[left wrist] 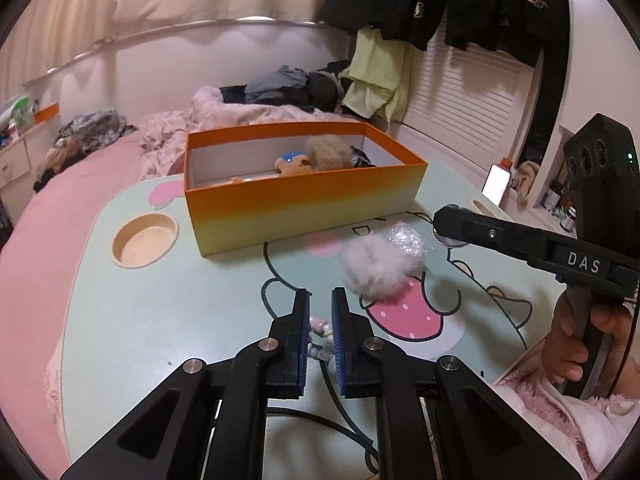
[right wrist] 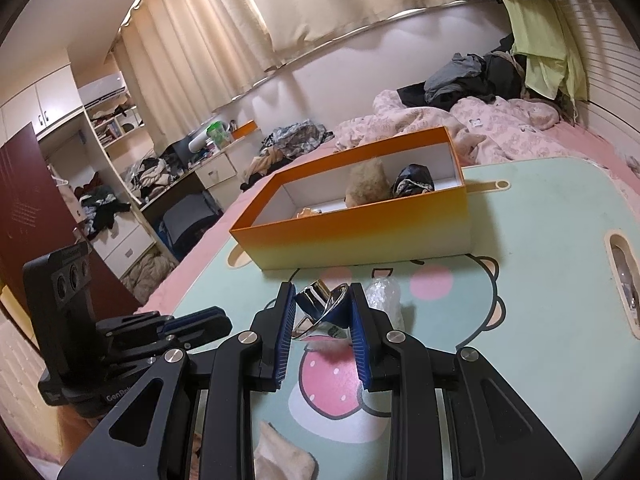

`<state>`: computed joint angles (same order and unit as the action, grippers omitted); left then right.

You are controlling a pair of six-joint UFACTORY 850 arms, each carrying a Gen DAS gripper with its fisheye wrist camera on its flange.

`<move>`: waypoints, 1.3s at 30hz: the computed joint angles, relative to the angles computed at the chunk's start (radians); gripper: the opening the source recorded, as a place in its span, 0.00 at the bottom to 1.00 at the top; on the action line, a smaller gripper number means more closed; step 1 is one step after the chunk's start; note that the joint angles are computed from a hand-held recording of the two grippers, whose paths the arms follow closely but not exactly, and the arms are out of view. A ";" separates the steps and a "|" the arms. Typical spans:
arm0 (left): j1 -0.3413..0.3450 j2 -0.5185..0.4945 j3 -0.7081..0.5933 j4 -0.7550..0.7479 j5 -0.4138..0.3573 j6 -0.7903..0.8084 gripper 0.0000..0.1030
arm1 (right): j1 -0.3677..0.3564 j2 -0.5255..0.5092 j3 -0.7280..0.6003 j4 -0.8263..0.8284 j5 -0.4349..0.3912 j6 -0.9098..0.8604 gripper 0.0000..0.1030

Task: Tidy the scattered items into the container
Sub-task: 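Carry the bracelet into the box with the left tool while the right tool carries the ring there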

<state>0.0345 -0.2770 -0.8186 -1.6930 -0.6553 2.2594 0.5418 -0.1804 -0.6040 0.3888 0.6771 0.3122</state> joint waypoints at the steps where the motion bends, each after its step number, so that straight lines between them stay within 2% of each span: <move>1: 0.002 -0.002 0.000 0.010 0.000 -0.021 0.75 | 0.001 0.000 -0.001 0.000 -0.001 -0.001 0.27; 2: 0.010 -0.002 0.009 -0.012 -0.019 -0.016 0.82 | 0.002 -0.001 -0.002 0.001 -0.002 -0.002 0.27; 3: 0.021 -0.005 0.016 -0.018 -0.050 -0.020 0.82 | 0.002 -0.001 -0.003 -0.001 -0.004 -0.001 0.27; 4: 0.027 -0.009 0.017 0.000 -0.067 -0.037 0.81 | 0.002 -0.001 -0.003 -0.001 -0.004 -0.001 0.27; 6: 0.018 -0.008 0.024 0.003 -0.047 -0.013 0.76 | 0.001 -0.002 -0.003 -0.003 -0.003 0.006 0.27; 10: -0.041 -0.002 0.061 -0.190 0.100 0.249 0.55 | -0.002 -0.007 -0.005 -0.017 -0.006 0.024 0.27; 11: -0.042 -0.011 0.062 -0.204 0.095 0.271 0.53 | -0.001 -0.008 -0.007 -0.017 -0.008 0.023 0.27; 13: -0.031 -0.024 0.051 -0.142 0.055 0.215 0.26 | 0.001 -0.009 -0.008 -0.013 -0.009 0.020 0.27; 15: -0.032 -0.017 0.052 -0.144 0.057 0.225 0.11 | 0.001 -0.008 -0.006 -0.011 -0.009 0.021 0.27; 16: -0.031 -0.012 0.055 -0.162 0.057 0.249 0.09 | 0.001 -0.007 -0.004 -0.011 -0.008 0.021 0.27; 22: -0.006 -0.001 0.050 -0.127 0.018 0.188 0.07 | 0.004 -0.004 -0.005 -0.002 -0.014 0.005 0.27; 26: 0.022 0.034 0.055 -0.079 -0.063 0.128 0.07 | 0.007 -0.002 -0.007 0.007 -0.017 -0.011 0.27; 31: 0.037 0.080 0.078 -0.080 -0.113 0.138 0.07 | 0.008 -0.005 -0.009 0.003 -0.019 -0.008 0.27; 39: 0.014 0.048 0.066 -0.069 -0.060 0.112 0.07 | 0.005 -0.025 -0.025 -0.024 -0.052 0.013 0.27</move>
<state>0.0484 -0.2290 -0.7523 -1.7617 -0.7152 2.3716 0.5464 -0.2050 -0.6286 0.3652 0.6256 0.3248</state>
